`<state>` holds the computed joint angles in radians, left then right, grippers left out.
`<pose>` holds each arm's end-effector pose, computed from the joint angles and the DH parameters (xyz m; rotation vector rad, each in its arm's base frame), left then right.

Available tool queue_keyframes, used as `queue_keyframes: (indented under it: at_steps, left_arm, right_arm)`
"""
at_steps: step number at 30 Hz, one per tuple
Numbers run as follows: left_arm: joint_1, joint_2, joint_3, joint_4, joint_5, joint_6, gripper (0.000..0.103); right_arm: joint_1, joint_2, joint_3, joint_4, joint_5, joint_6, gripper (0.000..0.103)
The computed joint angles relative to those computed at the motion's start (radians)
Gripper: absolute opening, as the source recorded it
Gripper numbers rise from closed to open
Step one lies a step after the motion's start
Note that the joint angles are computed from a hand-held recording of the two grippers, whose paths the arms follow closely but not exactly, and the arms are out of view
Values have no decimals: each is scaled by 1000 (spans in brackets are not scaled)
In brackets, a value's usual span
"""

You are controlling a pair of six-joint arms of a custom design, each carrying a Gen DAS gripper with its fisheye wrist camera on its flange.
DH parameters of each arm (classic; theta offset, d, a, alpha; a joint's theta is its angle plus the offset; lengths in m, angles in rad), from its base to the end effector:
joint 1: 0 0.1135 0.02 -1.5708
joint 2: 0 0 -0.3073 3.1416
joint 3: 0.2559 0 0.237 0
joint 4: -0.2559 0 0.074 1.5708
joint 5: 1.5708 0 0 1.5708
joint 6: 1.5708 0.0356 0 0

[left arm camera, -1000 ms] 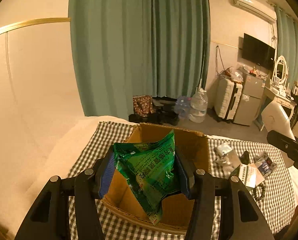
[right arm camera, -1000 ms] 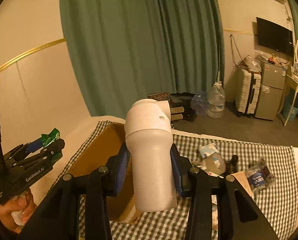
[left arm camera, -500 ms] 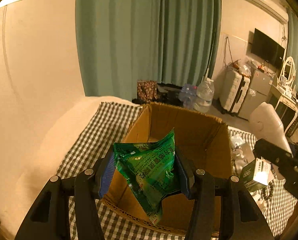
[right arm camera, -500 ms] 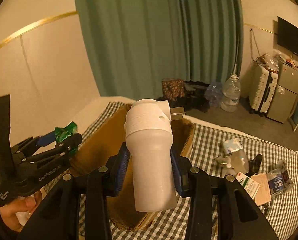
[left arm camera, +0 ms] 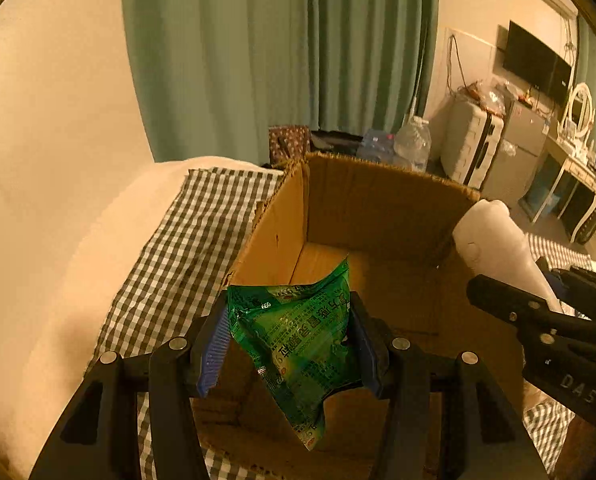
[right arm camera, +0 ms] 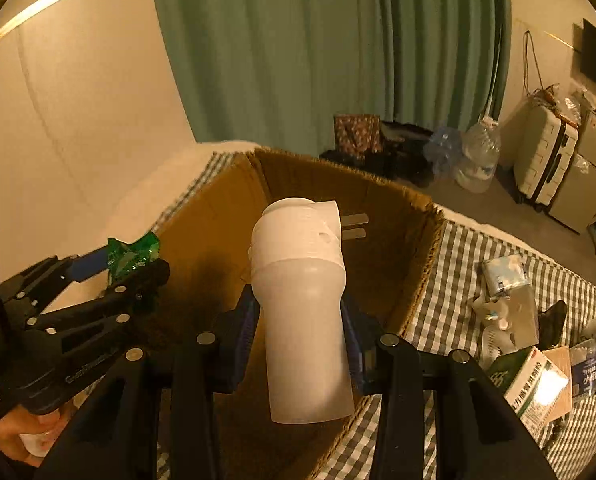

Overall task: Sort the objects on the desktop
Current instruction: 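Carry the green sachet and white bottle over the cardboard box with both grippers, then open both grippers to drop the sachet and bottle into the box, then move both grippers back toward the items on the bed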

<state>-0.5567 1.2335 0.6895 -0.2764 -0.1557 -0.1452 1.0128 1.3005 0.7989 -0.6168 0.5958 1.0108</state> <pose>0.1897 -0.1115 0.2563 0.4151 2.3470 -0.1481 0.1298 0.1702 0.2589 0.1676 2.4061 0.0776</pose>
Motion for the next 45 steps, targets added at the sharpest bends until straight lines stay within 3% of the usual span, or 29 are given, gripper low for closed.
queue_keyframes:
  at_steps: [9, 22, 24, 27, 33, 35, 38, 43, 45]
  left_arm:
    - [8, 120, 3, 37, 54, 24, 56]
    - [2, 123, 44, -33, 40, 3, 60]
    - [5, 101, 58, -54, 29, -3, 63]
    - [23, 59, 84, -89, 45, -6, 70]
    - [14, -29, 151, -174, 20, -16, 72]
    - [8, -56, 168, -195, 14, -25, 85]
    - [6, -102, 194, -221, 12, -47, 91]
    - [-42, -164, 245, -290, -38, -112, 101]
    - [-59, -180, 271, -319, -52, -155, 103]
  right_arm:
    - [-161, 79, -41, 120, -165, -167, 40]
    - [-147, 115, -16, 83, -167, -214, 42]
    - [-131, 94, -2, 67, -146, -215, 53]
    - [-93, 67, 36, 6, -76, -194, 62]
    - [-23, 4, 112, -130, 10, -126, 62]
    - [3, -7, 144, -179, 43, -103, 62]
    - [46, -31, 190, -267, 82, -68, 62]
    - [152, -60, 255, -448, 169, 71, 63]
    - [207, -69, 275, -532, 211, 164, 68]
